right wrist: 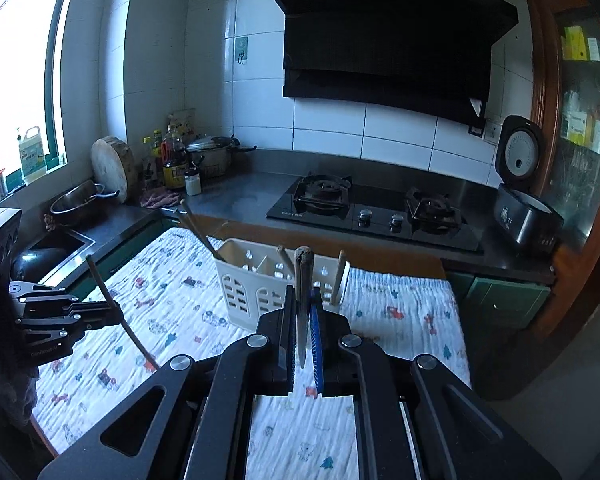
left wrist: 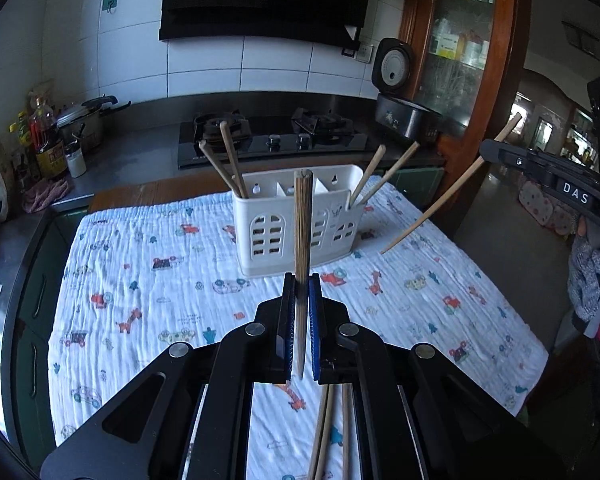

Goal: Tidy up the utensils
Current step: 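Lift the left gripper's chopstick over the white holder while the right gripper carries its chopstick there, then open the left gripper into the holder while the right gripper releases its chopstick there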

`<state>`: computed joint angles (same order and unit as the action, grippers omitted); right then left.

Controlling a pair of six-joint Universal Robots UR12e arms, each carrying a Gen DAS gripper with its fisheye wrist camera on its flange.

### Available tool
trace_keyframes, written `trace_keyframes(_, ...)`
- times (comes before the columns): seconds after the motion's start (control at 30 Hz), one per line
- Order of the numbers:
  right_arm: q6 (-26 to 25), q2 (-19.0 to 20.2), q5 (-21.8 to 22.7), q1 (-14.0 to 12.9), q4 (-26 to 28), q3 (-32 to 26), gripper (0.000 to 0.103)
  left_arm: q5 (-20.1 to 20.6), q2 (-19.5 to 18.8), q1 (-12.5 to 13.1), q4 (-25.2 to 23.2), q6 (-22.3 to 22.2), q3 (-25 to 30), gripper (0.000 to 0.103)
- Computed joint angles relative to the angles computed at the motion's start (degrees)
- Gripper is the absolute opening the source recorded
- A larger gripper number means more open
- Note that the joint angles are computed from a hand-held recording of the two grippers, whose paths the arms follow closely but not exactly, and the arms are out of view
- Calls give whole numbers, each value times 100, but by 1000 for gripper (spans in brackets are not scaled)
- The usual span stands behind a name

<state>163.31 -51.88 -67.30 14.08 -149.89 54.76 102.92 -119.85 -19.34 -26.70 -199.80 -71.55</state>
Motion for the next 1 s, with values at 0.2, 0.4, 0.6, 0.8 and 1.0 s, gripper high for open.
trace_keyframes(0.2,-72,410,-159,84,305,-901,7,103,-176,45,79,264,593,5)
trace_keyframes(0.4,-9,835,-229,122,585,-1683,7,367,-506,74,193,472,1360,5)
trace_keyframes(0.6,3,1154,-237,131,860,-2208,7,1110,-1022,78,101,500,2213,5)
trace_keyframes(0.8,-103,1347,-253,133,1193,-2507,7,958,-1265,219,100,61,2433,5)
trace_keyframes(1.0,-150,1431,-231,130,1298,-2568,7,752,-1315,320,91,-362,2278,5)
